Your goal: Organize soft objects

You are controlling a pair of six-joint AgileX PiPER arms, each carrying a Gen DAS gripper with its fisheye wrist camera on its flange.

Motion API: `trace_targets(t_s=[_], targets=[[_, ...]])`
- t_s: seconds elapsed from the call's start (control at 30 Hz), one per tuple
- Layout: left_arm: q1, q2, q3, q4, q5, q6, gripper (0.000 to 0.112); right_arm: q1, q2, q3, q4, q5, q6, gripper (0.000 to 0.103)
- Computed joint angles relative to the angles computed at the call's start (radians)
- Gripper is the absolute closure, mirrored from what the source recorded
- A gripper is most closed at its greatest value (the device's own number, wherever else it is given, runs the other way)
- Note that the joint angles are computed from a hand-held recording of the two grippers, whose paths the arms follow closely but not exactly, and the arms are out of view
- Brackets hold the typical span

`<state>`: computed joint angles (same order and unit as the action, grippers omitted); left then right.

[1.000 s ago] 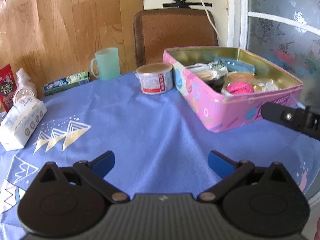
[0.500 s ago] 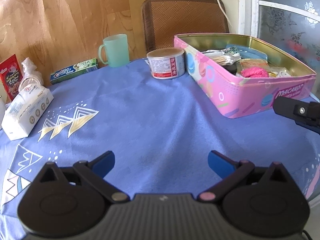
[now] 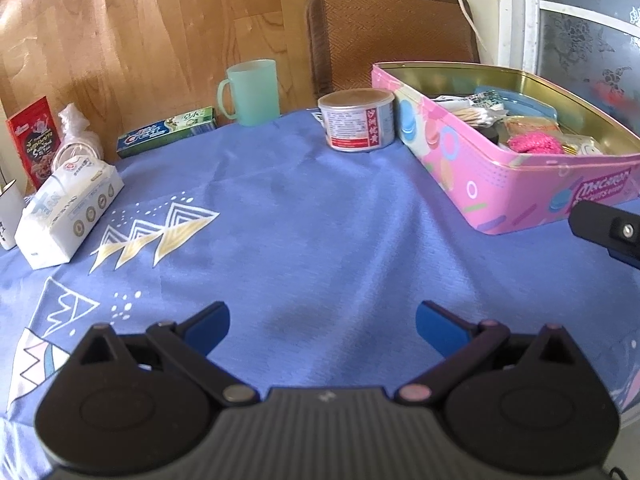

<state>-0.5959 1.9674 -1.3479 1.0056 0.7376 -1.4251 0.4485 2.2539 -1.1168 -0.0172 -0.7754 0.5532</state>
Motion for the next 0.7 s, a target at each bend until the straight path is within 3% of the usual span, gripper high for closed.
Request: trace_targets(t_s=[0.7], targets=[[0.004, 0.022, -0.012, 0.033, 0.061, -0.058, 0.01, -0.002, 0.015, -0.032, -0.013, 0.03, 0.009, 0.034]])
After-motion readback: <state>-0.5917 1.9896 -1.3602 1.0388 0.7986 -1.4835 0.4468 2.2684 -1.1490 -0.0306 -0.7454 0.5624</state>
